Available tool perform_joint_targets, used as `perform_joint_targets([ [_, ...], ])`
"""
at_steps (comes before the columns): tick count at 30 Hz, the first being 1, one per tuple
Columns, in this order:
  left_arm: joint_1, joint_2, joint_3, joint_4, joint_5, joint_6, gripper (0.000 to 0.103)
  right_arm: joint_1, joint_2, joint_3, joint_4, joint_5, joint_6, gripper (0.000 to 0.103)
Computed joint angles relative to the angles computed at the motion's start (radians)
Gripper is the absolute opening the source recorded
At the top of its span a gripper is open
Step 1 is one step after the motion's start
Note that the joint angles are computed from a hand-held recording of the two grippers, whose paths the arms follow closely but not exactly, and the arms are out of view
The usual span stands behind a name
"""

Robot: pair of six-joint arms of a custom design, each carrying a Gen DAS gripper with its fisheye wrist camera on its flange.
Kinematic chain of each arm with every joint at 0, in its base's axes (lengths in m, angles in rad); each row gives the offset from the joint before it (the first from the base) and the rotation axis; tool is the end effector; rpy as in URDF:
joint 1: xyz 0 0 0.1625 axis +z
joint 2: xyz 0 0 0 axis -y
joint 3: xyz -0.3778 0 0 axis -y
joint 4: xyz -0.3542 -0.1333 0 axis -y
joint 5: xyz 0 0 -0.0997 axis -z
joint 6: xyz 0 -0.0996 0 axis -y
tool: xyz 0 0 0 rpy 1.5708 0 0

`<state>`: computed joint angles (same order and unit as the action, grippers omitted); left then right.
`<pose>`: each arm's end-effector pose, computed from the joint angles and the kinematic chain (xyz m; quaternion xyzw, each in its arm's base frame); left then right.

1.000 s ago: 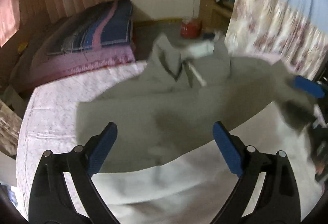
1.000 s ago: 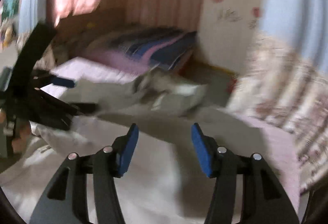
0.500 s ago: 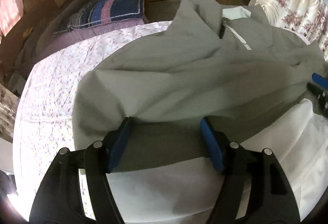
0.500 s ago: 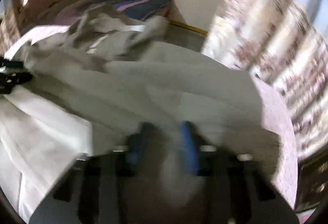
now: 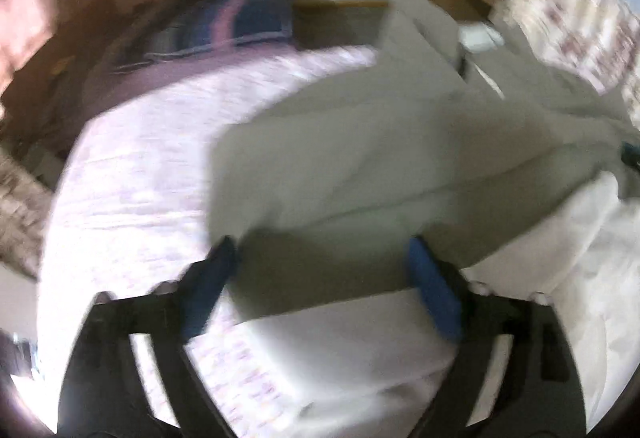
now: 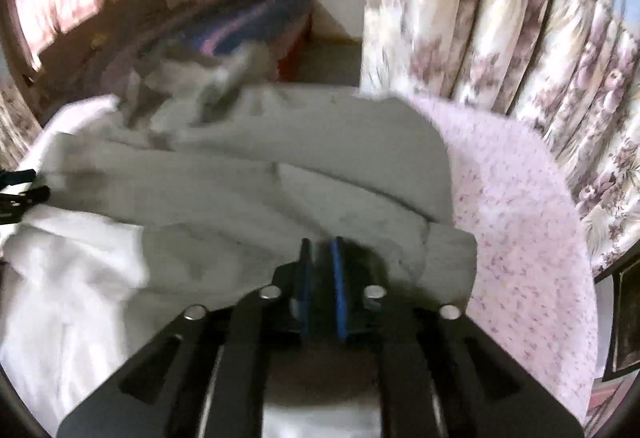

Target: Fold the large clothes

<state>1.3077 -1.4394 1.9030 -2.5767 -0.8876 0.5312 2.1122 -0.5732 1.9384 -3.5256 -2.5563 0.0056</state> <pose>0.0616 -0.5257 0.3639 0.2684 0.8718 -0.2070 0.3536 0.3024 -0.4053 0.0304 0.0906 -0.8493 0.3687 0.3667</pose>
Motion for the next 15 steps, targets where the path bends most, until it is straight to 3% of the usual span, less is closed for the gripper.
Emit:
perform_joint_targets([
  [1,0.000,-0.048,0.010,0.020,-0.046,-0.032,0.098,0.034,0.025,-0.004,-0.069,-0.030,-0.068,0.057],
  [2,0.011,-0.091,0.013,0.051,-0.112,-0.048,0.100,0.053,0.040,-0.006,-0.096,-0.044,-0.113,0.061],
  [4,0.021,-0.165,0.042,0.090,-0.186,-0.052,0.100,0.073,0.047,0.005,-0.053,-0.072,-0.134,0.060],
  [6,0.026,-0.192,0.070,0.099,-0.180,-0.038,0.100,0.053,0.037,0.035,-0.014,-0.071,-0.110,0.057],
  [9,0.038,-0.146,0.091,0.093,-0.078,-0.027,0.097,0.017,0.013,0.075,0.004,-0.040,-0.049,0.044],
  [13,0.120,-0.080,0.019,0.148,-0.173,-0.056,0.100,-0.015,0.039,0.085,-0.037,-0.022,-0.058,0.042],
  [15,0.117,-0.074,0.034,0.115,-0.156,-0.023,0.100,-0.014,0.058,0.077,-0.060,-0.035,-0.071,0.042],
])
